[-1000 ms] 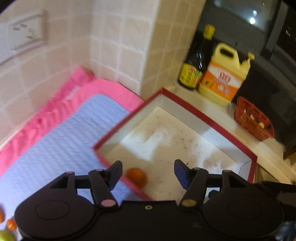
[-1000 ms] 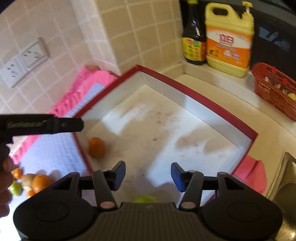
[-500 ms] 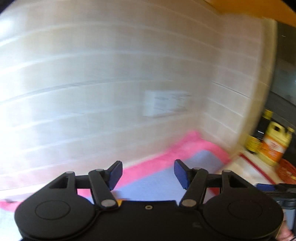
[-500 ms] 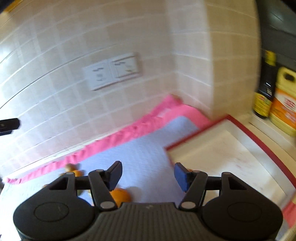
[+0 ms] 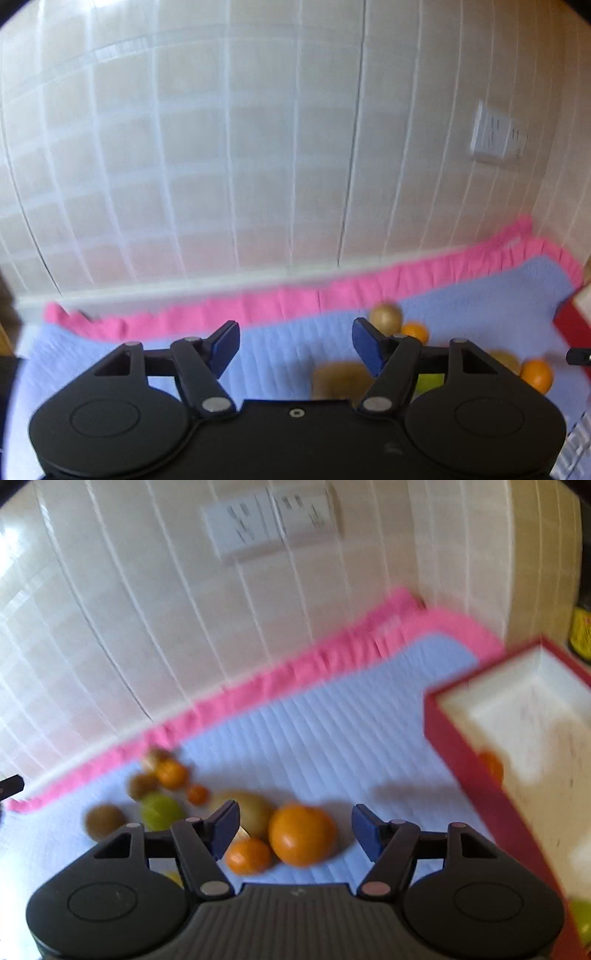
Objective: Organize fruits
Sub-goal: 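Grasp the kiwi with the left tool while the right tool grasps a large orange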
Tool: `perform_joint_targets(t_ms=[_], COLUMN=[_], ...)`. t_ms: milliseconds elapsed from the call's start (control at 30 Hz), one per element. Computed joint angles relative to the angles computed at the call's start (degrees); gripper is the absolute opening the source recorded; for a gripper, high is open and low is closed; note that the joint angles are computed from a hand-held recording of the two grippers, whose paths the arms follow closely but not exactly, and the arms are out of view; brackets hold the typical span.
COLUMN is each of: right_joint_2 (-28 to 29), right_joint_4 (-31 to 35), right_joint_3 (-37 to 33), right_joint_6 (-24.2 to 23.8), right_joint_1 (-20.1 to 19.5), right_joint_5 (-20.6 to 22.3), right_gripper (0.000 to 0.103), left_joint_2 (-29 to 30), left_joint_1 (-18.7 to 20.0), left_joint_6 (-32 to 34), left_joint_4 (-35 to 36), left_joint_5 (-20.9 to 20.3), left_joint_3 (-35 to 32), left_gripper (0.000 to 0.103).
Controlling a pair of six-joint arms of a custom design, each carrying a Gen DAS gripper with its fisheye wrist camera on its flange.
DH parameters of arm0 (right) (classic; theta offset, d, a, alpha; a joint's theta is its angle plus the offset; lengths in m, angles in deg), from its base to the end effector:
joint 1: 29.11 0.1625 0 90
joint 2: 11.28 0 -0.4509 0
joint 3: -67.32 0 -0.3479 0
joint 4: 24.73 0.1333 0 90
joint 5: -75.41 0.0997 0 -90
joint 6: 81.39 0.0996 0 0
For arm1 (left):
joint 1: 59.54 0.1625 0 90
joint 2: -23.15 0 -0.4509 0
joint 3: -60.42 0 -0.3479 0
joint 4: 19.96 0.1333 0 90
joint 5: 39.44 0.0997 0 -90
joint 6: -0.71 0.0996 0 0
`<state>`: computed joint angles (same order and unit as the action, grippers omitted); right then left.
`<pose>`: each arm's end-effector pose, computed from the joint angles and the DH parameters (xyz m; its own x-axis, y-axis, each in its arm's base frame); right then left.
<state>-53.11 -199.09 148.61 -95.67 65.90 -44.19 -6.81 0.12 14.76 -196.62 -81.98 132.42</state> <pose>0.1481 -0.7262 0.2511 -0.8537 0.0890 0.5132 -0.2811 0.7508 -0.5978 -0.2092 -0.7666 0.1768 -0.7324 0.0471 -0.6793 0.5539 0.6214 -0.5541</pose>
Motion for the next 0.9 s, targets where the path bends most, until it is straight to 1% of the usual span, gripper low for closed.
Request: perform_joint_targets(t_ms=[67, 133, 167, 233, 333, 400, 467, 533, 633, 667, 700, 733, 800, 867, 900], right_joint_2=[0.90, 1.74, 2.16, 3.25, 5.07, 6.17, 6.70, 7.05, 7.46, 7.57, 8.14, 8.20, 8.21, 8.07, 7.99], right_joint_4=[0.20, 1.42, 1.52, 2.50, 4.12, 5.73, 7.29, 8.87, 9.32, 9.37, 7.08, 7.19, 7.37, 7.44, 7.38], right_joint_3=[0.00, -0.68, -1.09, -2.63, -5.54, -7.47, -8.57, -9.39, -10.17, -10.41, -10.54, -10.72, -10.83, -10.60, -10.44], right_joint_6=[0.16, 0.04, -0.21, -0.39, -0.47, 0.05, 1.05, 1.89, 2.15, 2.29, 2.26, 2.31, 2.53, 2.96, 3.04], right_joint_1=[-0.34, -0.55, -0.67, -0.88, -1.33, -1.47, -1.89, -2.31, -2.55, -2.57, -2.50, -2.52, -2.54, -2.61, -2.63], right_joint_5=[-1.49, -2.48, -2.54, -2.53, -1.90, -2.77, -2.37, -1.78, -1.48, -1.43, -2.01, -1.93, -1.85, -1.35, -1.07], right_gripper=[0.068, 0.068, 0.068, 0.068, 0.068, 0.068, 0.068, 0.068, 0.067, 0.066, 0.066, 0.066, 0.066, 0.062, 0.061], left_joint_2=[0.63, 1.54, 1.93, 2.75, 4.50, 5.17, 6.44, 6.86, 7.39, 7.46, 7.64, 7.99, 8.66, 9.10, 9.25], left_joint_1=[1.28, 2.63, 3.03, 3.17, 2.81, 2.84, 3.24, 3.64, 4.15, 4.26, 4.41, 4.49, 4.39, 4.53, 4.57], left_joint_6=[-3.11, -6.10, -6.59, -6.42, -3.73, -4.13, -5.55, -6.27, -6.63, -6.76, -6.96, -7.17, -6.28, -6.27, -6.26], left_joint_4=[2.74, 7.89, 9.13, 10.80, 10.42, 12.18, 14.95, 16.23, 17.47, 18.23, 19.52, 20.73, 20.52, 20.76, 20.56], left_joint_5=[-3.07, -5.88, -6.40, -5.46, -3.04, -2.01, -2.27, -3.22, -4.28, -4.62, -5.11, -5.15, -3.88, -3.61, -3.40], left_joint_3=[-0.54, -3.11, -3.71, -4.54, -5.92, -6.99, -9.58, -10.70, -12.22, -12.59, -13.21, -13.98, -14.37, -14.91, -15.02], left_gripper=[0.080, 0.080, 0.080, 0.080, 0.080, 0.080, 0.080, 0.080, 0.080, 0.080, 0.080, 0.081, 0.081, 0.081, 0.081])
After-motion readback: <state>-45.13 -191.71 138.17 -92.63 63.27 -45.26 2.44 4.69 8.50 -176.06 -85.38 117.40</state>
